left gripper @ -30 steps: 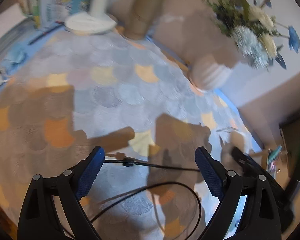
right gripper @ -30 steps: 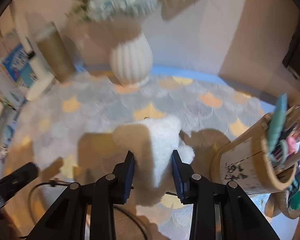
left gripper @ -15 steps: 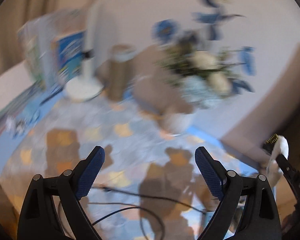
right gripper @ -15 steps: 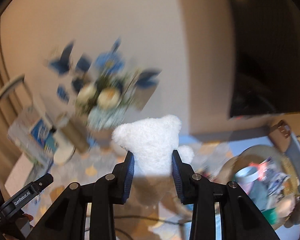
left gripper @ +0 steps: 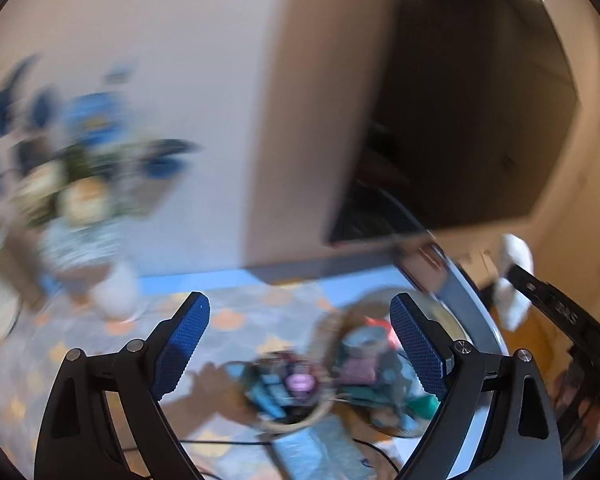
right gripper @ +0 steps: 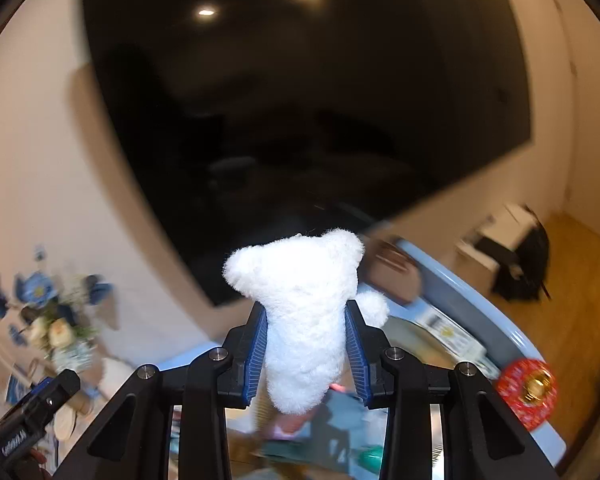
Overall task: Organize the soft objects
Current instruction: 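Carry the teddy bear in the right tool over the amber plate, then open the right tool to drop the teddy bear onto the plate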
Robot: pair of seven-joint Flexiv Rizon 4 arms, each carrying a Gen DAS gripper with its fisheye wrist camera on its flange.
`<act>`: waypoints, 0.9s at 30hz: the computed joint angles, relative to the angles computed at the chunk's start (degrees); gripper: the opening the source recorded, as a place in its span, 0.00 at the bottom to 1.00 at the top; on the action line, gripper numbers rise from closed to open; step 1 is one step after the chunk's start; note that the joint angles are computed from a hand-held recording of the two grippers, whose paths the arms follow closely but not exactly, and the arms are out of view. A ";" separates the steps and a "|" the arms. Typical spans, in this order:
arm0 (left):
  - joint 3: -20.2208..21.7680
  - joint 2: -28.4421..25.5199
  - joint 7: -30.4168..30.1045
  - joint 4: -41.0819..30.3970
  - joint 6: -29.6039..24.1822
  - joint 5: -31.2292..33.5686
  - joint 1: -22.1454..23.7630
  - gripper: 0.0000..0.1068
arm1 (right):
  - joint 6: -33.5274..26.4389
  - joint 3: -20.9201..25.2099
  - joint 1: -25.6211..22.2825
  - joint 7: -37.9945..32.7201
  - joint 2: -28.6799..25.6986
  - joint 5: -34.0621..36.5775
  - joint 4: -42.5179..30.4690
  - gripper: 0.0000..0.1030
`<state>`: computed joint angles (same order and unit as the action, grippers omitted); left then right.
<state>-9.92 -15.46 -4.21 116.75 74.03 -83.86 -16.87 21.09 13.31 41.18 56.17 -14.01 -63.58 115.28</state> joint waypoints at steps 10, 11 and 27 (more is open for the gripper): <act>-3.49 -5.00 -6.31 0.81 -3.19 22.96 -1.23 0.86 | 20.01 -0.12 -5.46 1.55 0.05 6.65 9.66 0.39; -3.91 -5.14 -6.60 1.07 -3.38 24.14 -0.72 0.86 | 22.36 -0.64 -5.87 2.13 -0.27 5.90 10.27 0.43; -6.28 -6.01 -11.99 0.82 -4.86 29.54 3.72 0.96 | 25.88 -1.29 -7.73 16.95 1.91 -2.60 14.73 0.83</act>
<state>-16.20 -21.47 -16.20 117.57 69.17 -54.32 -13.16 46.97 12.03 33.45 73.12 -12.10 -66.17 130.01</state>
